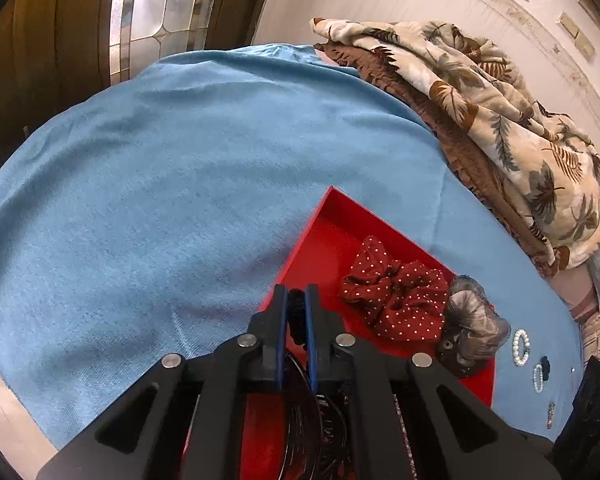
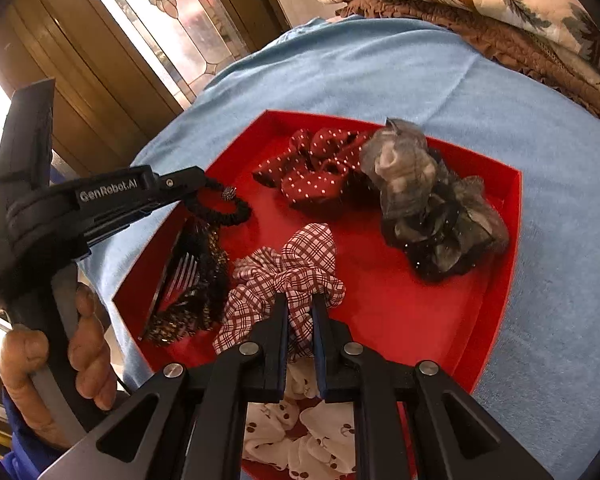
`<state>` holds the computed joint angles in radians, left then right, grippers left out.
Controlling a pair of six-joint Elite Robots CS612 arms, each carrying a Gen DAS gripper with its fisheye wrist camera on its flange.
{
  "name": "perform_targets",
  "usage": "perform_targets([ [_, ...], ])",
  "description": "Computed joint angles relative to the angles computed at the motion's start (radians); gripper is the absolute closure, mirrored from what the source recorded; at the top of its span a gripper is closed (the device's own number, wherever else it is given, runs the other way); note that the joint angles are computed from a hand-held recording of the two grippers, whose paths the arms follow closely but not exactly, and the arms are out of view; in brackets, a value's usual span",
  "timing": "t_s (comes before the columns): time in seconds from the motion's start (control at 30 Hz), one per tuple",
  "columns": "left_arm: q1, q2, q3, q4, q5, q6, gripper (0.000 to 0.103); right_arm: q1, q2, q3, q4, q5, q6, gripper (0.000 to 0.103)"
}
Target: Organize jewelry
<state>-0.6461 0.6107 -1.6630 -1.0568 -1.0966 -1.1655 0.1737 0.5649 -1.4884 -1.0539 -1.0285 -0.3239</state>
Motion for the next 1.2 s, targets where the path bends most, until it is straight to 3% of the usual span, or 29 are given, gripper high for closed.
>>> perform_targets([
  [0.43, -0.004, -0.002, 0.010, 0.005, 0.016, 0.019, 0.094, 0.010, 0.002, 0.014, -0.009, -0.001, 0.005, 0.091],
  [0.53, -0.006, 0.000, 0.008, -0.011, 0.017, 0.030, 0.085, 0.013, 0.005, 0.007, -0.014, -0.004, -0.005, 0.088],
  [0.6, -0.007, 0.006, 0.002, -0.043, 0.013, 0.043, 0.069, 0.015, 0.008, 0.003, -0.034, -0.021, -0.005, 0.086],
  [0.67, -0.014, 0.011, -0.007, -0.066, 0.038, 0.051, 0.061, 0.011, 0.010, -0.004, -0.047, -0.015, 0.003, 0.070],
  [0.73, -0.021, 0.015, -0.015, -0.076, 0.070, 0.060, 0.060, 0.007, 0.013, -0.014, -0.064, -0.011, 0.015, 0.065],
  [1.0, -0.048, 0.002, -0.019, 0.002, 0.181, 0.041, 0.049, -0.035, 0.036, -0.104, -0.079, 0.013, 0.035, 0.060],
  [1.2, -0.055, 0.001, -0.029, 0.052, 0.193, 0.009, 0.048, -0.093, 0.068, -0.193, -0.060, -0.018, 0.047, 0.056],
])
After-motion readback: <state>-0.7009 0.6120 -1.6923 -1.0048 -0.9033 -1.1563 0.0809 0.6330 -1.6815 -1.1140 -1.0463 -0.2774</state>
